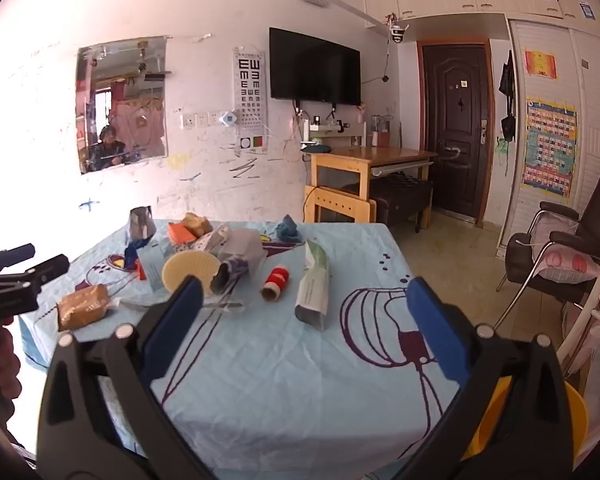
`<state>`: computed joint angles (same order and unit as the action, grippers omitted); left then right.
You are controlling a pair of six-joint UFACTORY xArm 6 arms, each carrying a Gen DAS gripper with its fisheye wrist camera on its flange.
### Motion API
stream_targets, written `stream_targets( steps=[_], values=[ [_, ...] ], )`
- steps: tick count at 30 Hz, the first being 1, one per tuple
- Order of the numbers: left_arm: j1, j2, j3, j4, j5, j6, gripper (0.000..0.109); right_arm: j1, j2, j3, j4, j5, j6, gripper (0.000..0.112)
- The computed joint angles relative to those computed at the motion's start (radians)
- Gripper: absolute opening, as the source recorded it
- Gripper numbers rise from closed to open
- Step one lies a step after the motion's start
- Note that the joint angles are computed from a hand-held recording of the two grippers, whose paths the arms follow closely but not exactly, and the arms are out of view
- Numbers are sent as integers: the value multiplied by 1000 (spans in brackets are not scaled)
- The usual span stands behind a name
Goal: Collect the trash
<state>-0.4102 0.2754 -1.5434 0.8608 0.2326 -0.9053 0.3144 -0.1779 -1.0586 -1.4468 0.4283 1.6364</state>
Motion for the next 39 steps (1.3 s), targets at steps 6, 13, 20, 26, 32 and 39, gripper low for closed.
stream_targets(
  steps=[6, 13, 20, 26, 32, 39],
  values=[
    [1, -2, 4, -13, -2, 10, 97, -5, -16, 12, 11, -6, -15, 98],
    [2, 0, 4, -26, -2, 23, 97, -3, -17, 14, 10, -5, -14, 98],
    [3, -2, 8, -34, -5, 31, 97, 5, -8, 7, 7, 2, -12, 98],
    [3, -1, 8, -47, -3, 38, 97, 3, -8, 7, 5, 0, -9, 98],
    [3, -1, 9, -60, 0, 47, 97, 3, -7, 8, 4, -2, -12, 98],
    [3, 0, 10, -70, 1, 59, 97, 2, -11, 13, 3, -6, -12, 98]
  ],
)
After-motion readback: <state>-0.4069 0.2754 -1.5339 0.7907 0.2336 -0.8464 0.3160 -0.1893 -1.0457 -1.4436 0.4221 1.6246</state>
